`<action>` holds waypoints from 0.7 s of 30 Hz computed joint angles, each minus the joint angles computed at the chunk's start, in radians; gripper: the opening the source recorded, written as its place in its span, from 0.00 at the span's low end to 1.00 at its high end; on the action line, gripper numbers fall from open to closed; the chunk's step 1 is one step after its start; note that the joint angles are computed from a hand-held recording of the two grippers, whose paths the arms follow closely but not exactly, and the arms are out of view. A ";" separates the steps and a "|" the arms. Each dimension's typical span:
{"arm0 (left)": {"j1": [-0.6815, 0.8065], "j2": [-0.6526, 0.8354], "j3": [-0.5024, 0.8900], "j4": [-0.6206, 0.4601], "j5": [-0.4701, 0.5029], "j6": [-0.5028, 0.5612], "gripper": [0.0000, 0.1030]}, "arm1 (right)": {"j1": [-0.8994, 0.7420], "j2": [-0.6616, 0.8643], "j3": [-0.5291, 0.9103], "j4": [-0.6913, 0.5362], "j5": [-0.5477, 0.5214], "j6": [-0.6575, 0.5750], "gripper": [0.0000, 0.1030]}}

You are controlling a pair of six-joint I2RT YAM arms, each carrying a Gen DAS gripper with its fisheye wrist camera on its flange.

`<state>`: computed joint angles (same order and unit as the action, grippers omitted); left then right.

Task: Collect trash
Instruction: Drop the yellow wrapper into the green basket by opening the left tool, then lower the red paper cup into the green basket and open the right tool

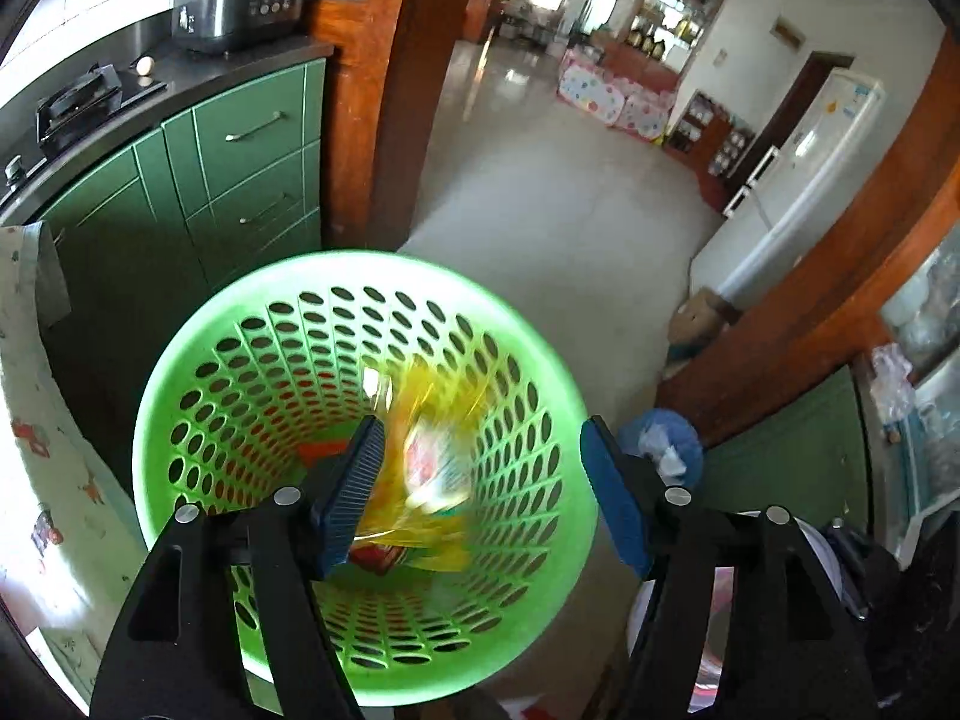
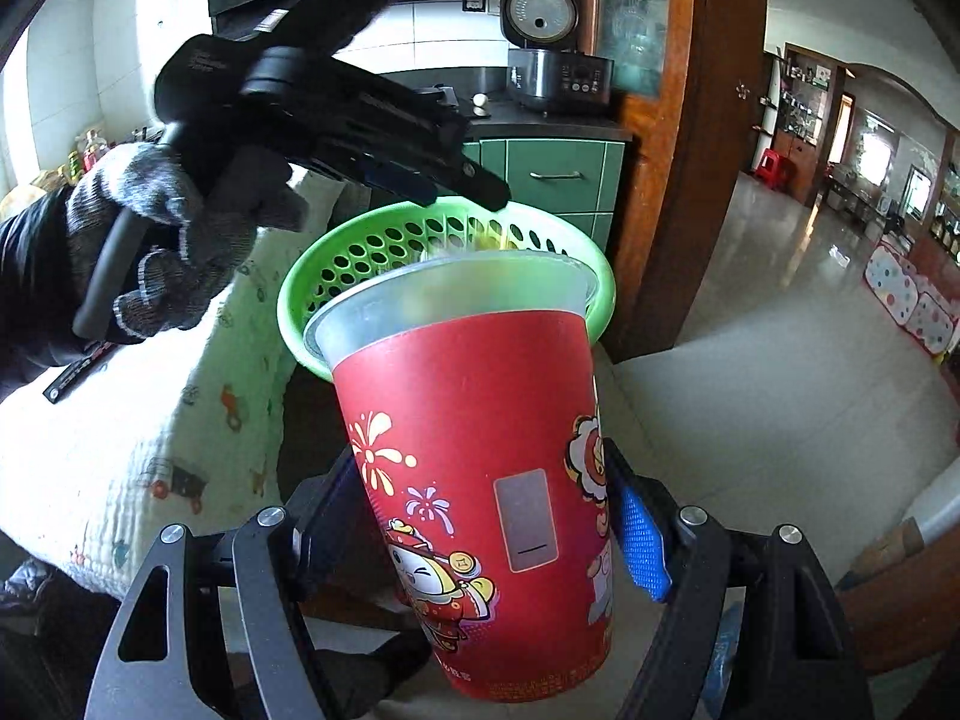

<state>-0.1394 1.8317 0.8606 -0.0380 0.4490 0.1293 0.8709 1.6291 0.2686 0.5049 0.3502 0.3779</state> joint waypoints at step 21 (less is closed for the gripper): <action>0.360 -0.346 -0.121 -0.207 0.034 0.141 0.71 | -0.237 0.356 0.567 -0.184 -0.201 -0.152 0.70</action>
<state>0.2209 1.4859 0.7398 -0.2453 0.4831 0.2705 0.6340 1.9850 0.8356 0.3207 0.1489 0.2261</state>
